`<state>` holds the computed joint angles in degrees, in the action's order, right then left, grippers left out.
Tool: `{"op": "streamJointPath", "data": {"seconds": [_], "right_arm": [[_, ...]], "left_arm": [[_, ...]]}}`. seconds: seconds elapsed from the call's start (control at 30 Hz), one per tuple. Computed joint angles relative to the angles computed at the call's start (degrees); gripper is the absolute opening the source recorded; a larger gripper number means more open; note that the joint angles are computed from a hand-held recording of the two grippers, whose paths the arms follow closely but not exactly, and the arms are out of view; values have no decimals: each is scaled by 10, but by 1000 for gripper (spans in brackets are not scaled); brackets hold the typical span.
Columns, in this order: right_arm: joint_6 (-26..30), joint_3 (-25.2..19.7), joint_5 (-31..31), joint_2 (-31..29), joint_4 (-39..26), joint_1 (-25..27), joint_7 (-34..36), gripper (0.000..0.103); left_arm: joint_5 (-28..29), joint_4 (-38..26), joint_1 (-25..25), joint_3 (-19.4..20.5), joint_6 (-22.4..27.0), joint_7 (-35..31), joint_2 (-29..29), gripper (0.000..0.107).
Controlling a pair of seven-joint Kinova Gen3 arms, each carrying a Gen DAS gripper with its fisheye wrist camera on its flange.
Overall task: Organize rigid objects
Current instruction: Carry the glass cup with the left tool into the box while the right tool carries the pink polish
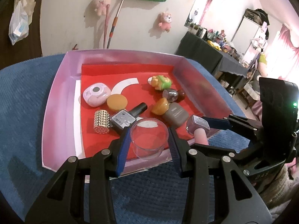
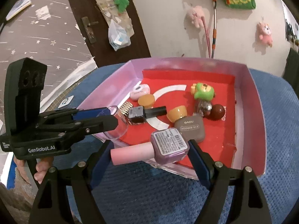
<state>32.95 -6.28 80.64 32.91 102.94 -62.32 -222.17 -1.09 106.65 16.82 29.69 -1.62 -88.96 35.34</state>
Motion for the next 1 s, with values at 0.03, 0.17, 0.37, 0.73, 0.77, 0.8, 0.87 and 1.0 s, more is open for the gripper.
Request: {"op": "streamJointPath", "data": {"seconds": [0.03, 0.17, 0.37, 0.73, 0.77, 0.8, 0.87, 1.0], "right_arm": [[-8, -1, -2, 1, 1, 6, -1, 82], [-30, 1, -19, 5, -1, 17, 14, 82], [-75, 21, -60, 11, -8, 22, 49, 82], [-110, 76, -145, 20, -24, 2, 121, 82], [-111, 81, -153, 21, -25, -2, 127, 82], [-113, 90, -157, 21, -25, -7, 128, 82], [-97, 96, -182, 27, -34, -14, 151, 82], [-65, 115, -222, 39, -51, -32, 189, 82]], "left_arm": [[0, -2, 0, -1, 3, 0, 2, 38], [6, -17, 11, -15, 25, -1, 9, 38], [24, -37, 30, -38, 55, -9, 16, 38], [56, -62, 26, -36, 68, -37, 38, 38], [58, -63, 28, -38, 67, -37, 39, 38], [62, -64, 35, -47, 65, -37, 38, 38], [64, -69, 62, -80, 64, -24, 35, 38], [63, -71, 58, -77, 53, -19, 44, 38]]}}
